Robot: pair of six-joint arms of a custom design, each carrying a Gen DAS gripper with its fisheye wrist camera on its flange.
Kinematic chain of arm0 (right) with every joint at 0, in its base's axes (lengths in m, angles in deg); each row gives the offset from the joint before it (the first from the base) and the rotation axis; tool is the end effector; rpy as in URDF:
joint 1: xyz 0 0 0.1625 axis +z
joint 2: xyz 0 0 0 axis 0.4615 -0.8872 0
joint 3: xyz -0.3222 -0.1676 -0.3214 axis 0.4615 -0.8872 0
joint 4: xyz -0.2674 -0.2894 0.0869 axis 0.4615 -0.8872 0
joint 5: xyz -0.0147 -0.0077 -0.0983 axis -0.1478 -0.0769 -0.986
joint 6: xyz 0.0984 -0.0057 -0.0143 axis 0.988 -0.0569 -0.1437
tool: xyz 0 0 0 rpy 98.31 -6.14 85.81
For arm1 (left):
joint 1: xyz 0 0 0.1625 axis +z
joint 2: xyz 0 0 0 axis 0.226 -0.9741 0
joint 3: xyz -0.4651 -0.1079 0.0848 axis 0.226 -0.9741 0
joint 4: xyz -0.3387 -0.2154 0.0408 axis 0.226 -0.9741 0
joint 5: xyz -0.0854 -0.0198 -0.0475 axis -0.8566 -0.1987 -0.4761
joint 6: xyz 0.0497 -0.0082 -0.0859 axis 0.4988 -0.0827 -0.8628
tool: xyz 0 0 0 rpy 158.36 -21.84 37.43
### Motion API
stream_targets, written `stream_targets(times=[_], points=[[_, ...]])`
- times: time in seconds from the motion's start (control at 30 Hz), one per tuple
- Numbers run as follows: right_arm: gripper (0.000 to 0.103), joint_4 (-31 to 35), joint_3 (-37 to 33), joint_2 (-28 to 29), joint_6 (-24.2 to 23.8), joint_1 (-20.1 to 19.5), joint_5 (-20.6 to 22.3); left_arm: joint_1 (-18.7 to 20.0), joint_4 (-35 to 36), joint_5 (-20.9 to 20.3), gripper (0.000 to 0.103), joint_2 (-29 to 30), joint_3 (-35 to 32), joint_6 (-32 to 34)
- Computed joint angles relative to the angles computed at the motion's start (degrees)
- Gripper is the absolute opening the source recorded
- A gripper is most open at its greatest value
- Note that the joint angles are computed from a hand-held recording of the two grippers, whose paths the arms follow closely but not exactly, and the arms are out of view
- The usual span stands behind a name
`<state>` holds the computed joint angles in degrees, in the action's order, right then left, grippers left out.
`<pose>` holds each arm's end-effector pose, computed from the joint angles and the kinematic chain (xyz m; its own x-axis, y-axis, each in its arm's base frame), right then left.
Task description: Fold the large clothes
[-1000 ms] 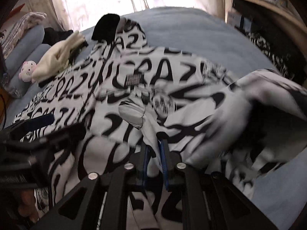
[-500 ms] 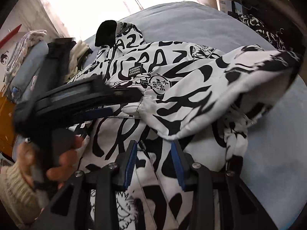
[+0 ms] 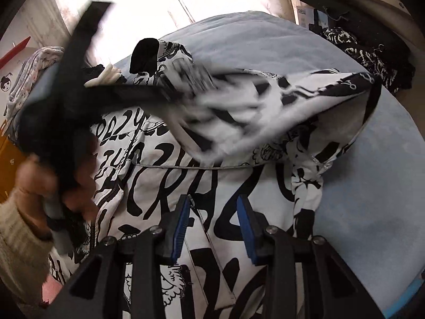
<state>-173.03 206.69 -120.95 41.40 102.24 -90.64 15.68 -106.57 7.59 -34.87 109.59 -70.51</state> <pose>0.2329 -0.2069 0.2387 -0.7764 0.4612 0.4295 -0.0305 0.6533 -0.7565 -0.4357 -0.4274 0.0623 -0.5245 0.7904 -0.3164 0.8449 0.5290 -0.0790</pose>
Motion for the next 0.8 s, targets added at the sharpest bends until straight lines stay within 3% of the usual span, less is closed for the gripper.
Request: stream_targets(times=[0.2,0.47,0.8], points=[[0.037,2.7,-0.4,-0.5,1.0,0.3,-0.4,-0.4,-4.5,7.3,0.012,-5.3,-0.2,4.4],[0.037,4.1,-0.9,-0.8,1.2,0.2,-0.5,2.8,-5.0,15.5,0.012,-11.1,0.2,6.5],[0.037,6.1,-1.7,-1.4,1.9,-0.7,-0.4,9.5,0.3,17.5,0.011,-13.5,6.3,2.2]])
